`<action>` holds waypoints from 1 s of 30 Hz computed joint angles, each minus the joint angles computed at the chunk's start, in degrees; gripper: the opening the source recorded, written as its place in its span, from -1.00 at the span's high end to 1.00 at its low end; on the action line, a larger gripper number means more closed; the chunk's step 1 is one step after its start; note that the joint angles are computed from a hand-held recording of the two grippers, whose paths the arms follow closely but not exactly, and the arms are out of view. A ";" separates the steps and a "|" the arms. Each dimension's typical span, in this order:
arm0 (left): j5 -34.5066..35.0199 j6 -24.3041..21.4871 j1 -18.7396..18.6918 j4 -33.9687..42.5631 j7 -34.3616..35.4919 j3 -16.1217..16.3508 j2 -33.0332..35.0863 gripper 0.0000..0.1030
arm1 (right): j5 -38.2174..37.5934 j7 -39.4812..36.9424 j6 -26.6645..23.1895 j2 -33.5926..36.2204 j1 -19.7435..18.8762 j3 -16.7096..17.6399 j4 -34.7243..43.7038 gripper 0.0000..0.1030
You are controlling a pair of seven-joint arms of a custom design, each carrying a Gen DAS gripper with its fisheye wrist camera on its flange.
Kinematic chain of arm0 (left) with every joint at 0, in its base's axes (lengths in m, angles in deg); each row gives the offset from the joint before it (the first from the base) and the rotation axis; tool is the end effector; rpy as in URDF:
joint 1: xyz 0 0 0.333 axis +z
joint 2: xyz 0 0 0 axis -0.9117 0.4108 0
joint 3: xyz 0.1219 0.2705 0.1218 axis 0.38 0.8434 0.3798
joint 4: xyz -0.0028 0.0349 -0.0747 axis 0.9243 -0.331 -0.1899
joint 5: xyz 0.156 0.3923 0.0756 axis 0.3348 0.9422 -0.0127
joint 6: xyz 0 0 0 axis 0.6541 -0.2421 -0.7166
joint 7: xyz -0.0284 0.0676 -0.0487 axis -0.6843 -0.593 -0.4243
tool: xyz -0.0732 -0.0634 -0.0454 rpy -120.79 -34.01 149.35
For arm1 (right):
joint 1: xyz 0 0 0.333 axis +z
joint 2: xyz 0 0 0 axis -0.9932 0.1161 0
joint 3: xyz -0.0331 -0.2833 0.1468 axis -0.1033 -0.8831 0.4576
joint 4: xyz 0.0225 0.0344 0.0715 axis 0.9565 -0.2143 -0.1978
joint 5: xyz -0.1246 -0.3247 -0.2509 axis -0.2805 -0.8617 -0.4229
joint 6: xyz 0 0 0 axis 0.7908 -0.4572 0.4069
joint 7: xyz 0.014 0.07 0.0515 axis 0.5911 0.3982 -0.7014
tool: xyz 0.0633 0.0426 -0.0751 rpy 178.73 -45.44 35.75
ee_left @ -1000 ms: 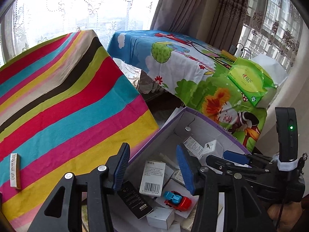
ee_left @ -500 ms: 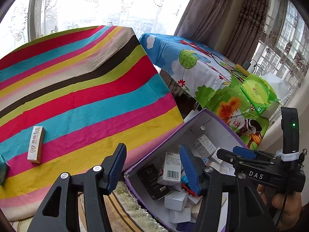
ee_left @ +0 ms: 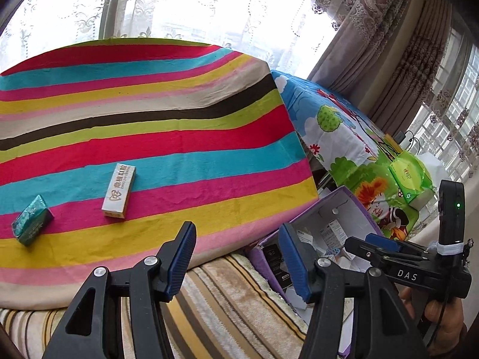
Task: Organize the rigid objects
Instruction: 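Withdraw both tools back over the teal pack and dental box, then grasp the teal tissue pack with the left gripper while the right grasps the DING ZHI DENTAL box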
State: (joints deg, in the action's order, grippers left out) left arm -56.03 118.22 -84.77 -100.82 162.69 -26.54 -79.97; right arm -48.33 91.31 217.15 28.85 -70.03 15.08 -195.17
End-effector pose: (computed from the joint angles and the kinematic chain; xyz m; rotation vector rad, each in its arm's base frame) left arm 0.4783 -0.3135 0.5625 -1.6765 2.2008 -1.1470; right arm 0.4298 0.1207 0.5492 -1.6246 2.0850 -0.4510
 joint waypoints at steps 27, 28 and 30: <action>21.06 -13.13 17.44 1.69 -50.26 1.27 3.69 -0.63 | 6.21 -33.48 0.04 26.81 10.34 3.01 24.91 -0.66; 22.69 -14.49 17.22 3.02 -52.07 1.42 4.93 -0.63 | 6.83 -37.00 0.29 27.71 10.42 3.08 25.70 -0.67; 25.60 -16.73 16.47 5.12 -55.23 1.86 7.06 -0.63 | 9.98 -44.08 0.38 29.46 10.51 3.02 27.33 -0.69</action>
State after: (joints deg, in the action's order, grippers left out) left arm -30.42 101.49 -68.29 -95.71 107.46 -24.68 -72.91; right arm -38.35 47.23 217.53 58.32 -59.52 18.10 -167.84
